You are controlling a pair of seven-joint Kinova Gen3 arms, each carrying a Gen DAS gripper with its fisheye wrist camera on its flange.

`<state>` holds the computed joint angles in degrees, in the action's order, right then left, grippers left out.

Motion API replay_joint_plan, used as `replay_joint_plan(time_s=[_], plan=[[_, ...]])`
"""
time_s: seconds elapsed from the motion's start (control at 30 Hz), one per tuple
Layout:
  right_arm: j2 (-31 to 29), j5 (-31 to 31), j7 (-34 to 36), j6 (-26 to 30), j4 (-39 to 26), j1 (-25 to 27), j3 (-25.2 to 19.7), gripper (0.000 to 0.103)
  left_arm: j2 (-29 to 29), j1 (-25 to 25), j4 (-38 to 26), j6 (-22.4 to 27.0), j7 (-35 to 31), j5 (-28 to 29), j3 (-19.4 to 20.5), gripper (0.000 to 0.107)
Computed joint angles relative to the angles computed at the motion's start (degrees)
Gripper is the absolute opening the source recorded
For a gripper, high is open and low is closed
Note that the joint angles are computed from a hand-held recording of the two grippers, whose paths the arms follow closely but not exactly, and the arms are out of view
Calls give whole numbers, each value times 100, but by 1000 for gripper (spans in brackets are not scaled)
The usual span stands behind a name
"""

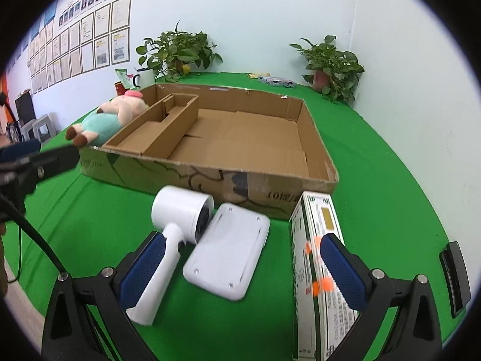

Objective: Organize objects
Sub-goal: 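Move both grippers toward the white hair dryer and white device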

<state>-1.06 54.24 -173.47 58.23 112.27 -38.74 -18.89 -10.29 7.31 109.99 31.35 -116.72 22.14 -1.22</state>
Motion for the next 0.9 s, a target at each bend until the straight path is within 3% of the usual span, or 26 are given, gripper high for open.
replay_joint_plan(time_s=[0.1, 0.3, 0.5, 0.9], plan=[[-48, -77, -89, -48, 115, -36, -51, 102, -128, -13, 86, -86, 181, -142, 114, 103], [-12, -183, -134, -213, 143, -90, -87, 102, -167, 96, 88, 76, 165, -78, -45, 103], [67, -346, -131, -483, 172, -146, -72, 102, 57, 101, -48, 471, -350, 516, -314, 102], [195, -415, -156, -974, 190, -276, 11, 102, 595, -356, -365, 1031, -1080, 1178, -100, 102]])
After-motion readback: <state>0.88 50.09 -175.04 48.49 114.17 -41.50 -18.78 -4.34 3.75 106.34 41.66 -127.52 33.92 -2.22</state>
